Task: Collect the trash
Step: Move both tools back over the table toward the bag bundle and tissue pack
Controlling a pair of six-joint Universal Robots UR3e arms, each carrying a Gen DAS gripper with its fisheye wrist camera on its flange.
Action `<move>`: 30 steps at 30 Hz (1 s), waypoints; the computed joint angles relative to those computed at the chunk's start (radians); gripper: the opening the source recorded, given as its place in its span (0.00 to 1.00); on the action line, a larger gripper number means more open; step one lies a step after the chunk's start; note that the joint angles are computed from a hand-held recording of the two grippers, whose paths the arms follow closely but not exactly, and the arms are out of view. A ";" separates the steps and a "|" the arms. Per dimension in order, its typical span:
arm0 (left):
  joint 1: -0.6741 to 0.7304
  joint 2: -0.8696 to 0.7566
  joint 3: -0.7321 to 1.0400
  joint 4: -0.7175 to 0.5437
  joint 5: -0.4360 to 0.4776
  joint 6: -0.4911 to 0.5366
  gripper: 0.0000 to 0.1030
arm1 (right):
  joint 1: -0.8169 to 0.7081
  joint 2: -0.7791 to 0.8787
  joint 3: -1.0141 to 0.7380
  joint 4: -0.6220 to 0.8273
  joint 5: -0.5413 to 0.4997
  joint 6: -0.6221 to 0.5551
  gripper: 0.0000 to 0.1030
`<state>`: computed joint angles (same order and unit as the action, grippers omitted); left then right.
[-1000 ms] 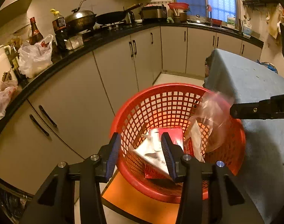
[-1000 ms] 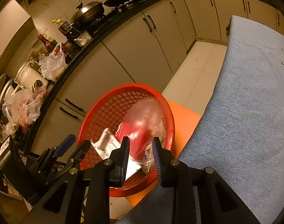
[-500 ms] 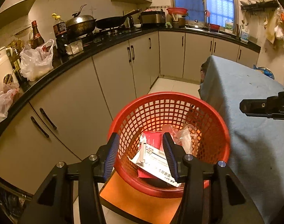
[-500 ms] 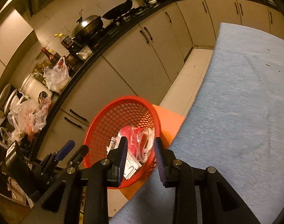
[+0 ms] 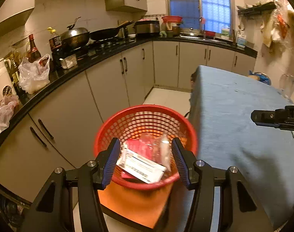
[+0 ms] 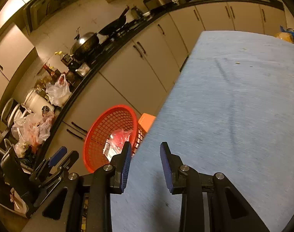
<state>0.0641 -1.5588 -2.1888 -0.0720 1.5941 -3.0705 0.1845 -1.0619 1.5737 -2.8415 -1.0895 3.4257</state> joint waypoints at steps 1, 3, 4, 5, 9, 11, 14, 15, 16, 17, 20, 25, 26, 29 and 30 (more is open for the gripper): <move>-0.025 0.013 0.001 -0.012 0.007 -0.005 0.52 | -0.015 -0.030 0.049 -0.023 0.007 -0.005 0.33; -0.068 0.025 0.005 -0.029 0.024 -0.015 0.52 | -0.052 -0.099 0.157 -0.067 0.027 -0.017 0.34; -0.100 0.029 0.013 -0.041 0.037 -0.022 0.52 | -0.066 -0.121 0.192 -0.082 0.035 -0.021 0.34; -0.125 0.030 0.024 -0.055 0.045 -0.028 0.52 | -0.092 -0.159 0.249 -0.102 0.049 -0.030 0.34; -0.266 -0.011 0.110 -0.111 0.093 -0.059 0.52 | -0.226 -0.313 0.460 -0.151 0.110 -0.074 0.34; -0.338 -0.058 0.175 -0.143 0.116 -0.073 0.52 | -0.309 -0.394 0.558 -0.158 0.148 -0.104 0.34; -0.438 -0.146 0.295 -0.203 0.130 -0.090 0.52 | -0.476 -0.534 0.708 -0.132 0.214 -0.178 0.35; -0.466 -0.177 0.332 -0.215 0.131 -0.091 0.52 | -0.540 -0.582 0.750 -0.103 0.246 -0.207 0.35; -0.497 -0.214 0.380 -0.234 0.132 -0.093 0.52 | -0.611 -0.630 0.790 -0.066 0.282 -0.240 0.35; -0.531 -0.257 0.436 -0.257 0.132 -0.096 0.52 | -0.693 -0.685 0.831 -0.018 0.319 -0.279 0.35; -0.606 -0.373 0.592 -0.327 0.119 -0.098 0.52 | -0.911 -0.829 0.904 0.167 0.390 -0.398 0.35; -0.695 -0.571 0.879 -0.463 0.092 -0.086 0.52 | -1.156 -0.871 0.884 0.358 0.407 -0.504 0.36; -0.705 -0.611 0.941 -0.496 0.080 -0.088 0.52 | -1.173 -0.839 0.865 0.348 0.399 -0.491 0.36; -0.725 -0.752 1.187 -0.641 0.015 -0.110 0.52 | -1.176 -0.699 0.790 0.223 0.344 -0.375 0.38; -0.726 -0.787 1.253 -0.681 -0.003 -0.113 0.52 | -1.169 -0.657 0.767 0.187 0.328 -0.345 0.39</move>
<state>-0.6621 -2.3463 -0.9353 -0.7527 1.5915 -3.1835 -0.9844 -1.7186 2.3404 -2.6543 -0.7615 3.0810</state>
